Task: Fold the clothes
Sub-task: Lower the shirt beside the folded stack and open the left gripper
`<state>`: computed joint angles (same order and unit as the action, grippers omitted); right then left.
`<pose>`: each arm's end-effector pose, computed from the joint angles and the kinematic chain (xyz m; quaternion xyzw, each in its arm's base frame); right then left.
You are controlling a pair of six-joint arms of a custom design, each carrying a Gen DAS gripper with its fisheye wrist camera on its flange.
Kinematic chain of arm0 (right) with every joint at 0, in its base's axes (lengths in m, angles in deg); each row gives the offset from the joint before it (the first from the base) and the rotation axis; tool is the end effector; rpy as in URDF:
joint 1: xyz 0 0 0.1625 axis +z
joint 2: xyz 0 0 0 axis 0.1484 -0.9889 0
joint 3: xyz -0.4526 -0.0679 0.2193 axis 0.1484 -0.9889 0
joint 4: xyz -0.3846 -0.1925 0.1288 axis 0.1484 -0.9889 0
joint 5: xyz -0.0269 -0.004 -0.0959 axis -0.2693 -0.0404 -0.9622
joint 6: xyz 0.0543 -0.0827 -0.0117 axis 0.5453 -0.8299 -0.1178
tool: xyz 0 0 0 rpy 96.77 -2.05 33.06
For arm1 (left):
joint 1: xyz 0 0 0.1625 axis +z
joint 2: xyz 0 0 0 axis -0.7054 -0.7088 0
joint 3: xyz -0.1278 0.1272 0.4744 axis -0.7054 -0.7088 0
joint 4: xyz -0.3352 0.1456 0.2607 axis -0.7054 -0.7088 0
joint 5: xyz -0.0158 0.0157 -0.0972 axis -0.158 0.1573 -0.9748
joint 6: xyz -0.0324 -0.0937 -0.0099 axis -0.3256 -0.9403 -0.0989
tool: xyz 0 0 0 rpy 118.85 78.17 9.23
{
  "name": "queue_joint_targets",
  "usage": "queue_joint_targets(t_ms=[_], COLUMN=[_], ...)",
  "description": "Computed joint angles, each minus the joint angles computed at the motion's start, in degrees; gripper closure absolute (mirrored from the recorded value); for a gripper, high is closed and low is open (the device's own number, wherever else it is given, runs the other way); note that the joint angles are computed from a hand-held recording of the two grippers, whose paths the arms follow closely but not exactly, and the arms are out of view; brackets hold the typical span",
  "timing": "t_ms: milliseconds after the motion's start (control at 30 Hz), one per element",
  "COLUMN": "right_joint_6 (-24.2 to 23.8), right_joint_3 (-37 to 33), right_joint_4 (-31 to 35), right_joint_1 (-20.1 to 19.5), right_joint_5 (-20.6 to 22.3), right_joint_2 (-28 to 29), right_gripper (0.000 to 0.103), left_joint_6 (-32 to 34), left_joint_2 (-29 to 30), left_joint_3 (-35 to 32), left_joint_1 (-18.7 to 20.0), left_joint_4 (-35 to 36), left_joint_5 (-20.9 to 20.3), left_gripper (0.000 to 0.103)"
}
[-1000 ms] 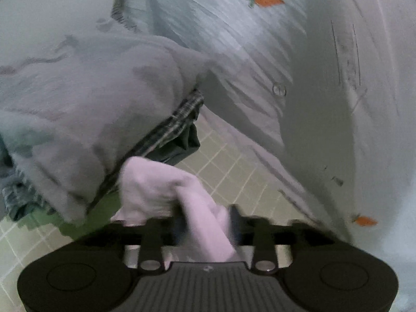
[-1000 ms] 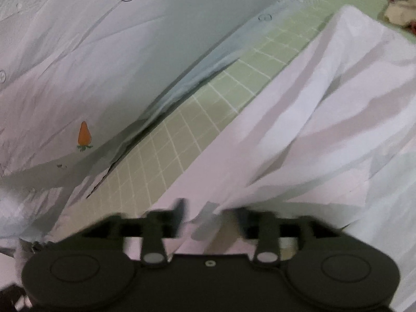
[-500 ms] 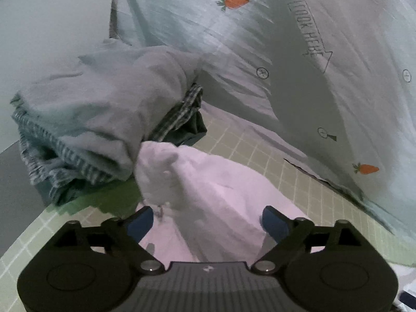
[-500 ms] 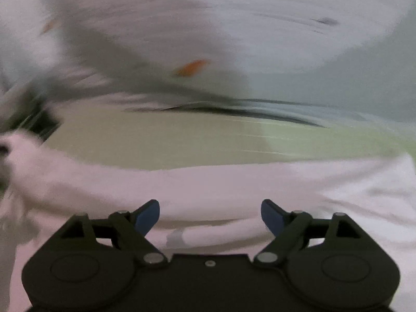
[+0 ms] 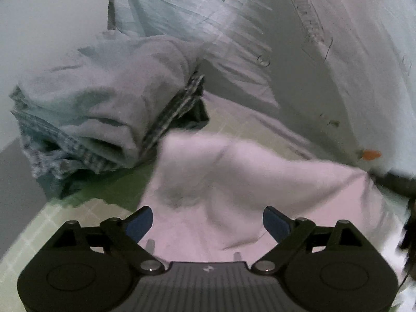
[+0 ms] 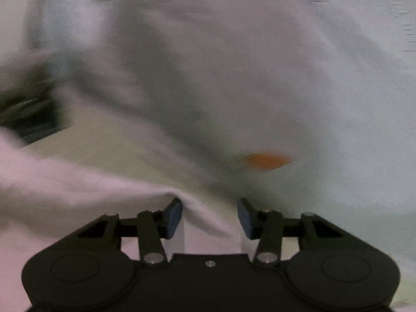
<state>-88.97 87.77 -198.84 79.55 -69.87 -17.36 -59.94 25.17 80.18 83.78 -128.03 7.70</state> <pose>0.0980 -0.7722 0.1892 0.4964 -0.7379 0.3366 0.3095 -0.2914 -0.5279 0.0183 -0.2401 0.7316 -0.5156 0.3759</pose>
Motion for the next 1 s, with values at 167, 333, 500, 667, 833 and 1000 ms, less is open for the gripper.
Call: queue_joint_targets(t_ms=[167,333,500,667,833,1000], right_joint_6=[7.07,3.56,5.92,8.26,9.72,11.63], right_joint_3=[1.41,8.83,16.41,20.99,22.94,24.93], right_joint_4=[4.76,10.43,10.96,12.7,13.42,13.37], right_joint_1=[-0.78,-3.53,-6.16,-7.89,-8.85,-9.67], right_joint_5=[-0.06,-4.39,-9.34,-9.87,-9.19,-7.19], right_joint_2=[-3.33,-8.88,-14.9,-21.03,-24.23,-26.98], right_gripper=[0.027,0.02,0.016,0.011,0.011,0.009], left_joint_6=[-3.66,-3.91,-5.66,-7.36,-8.65,-11.52], left_joint_2=[0.25,0.44,0.26,-0.11,1.22,3.48], left_joint_3=[0.59,1.36,3.23,7.48,9.54,7.52], left_joint_1=[-0.28,0.85,-0.87,-4.6,-7.51,-9.08], left_joint_4=[3.78,2.67,2.03,-3.43,-7.75,-4.12], left_joint_5=[-5.01,-10.63,-16.12,-22.93,-24.56,-23.96], left_gripper=[0.011,0.011,0.011,0.011,0.01,0.049])
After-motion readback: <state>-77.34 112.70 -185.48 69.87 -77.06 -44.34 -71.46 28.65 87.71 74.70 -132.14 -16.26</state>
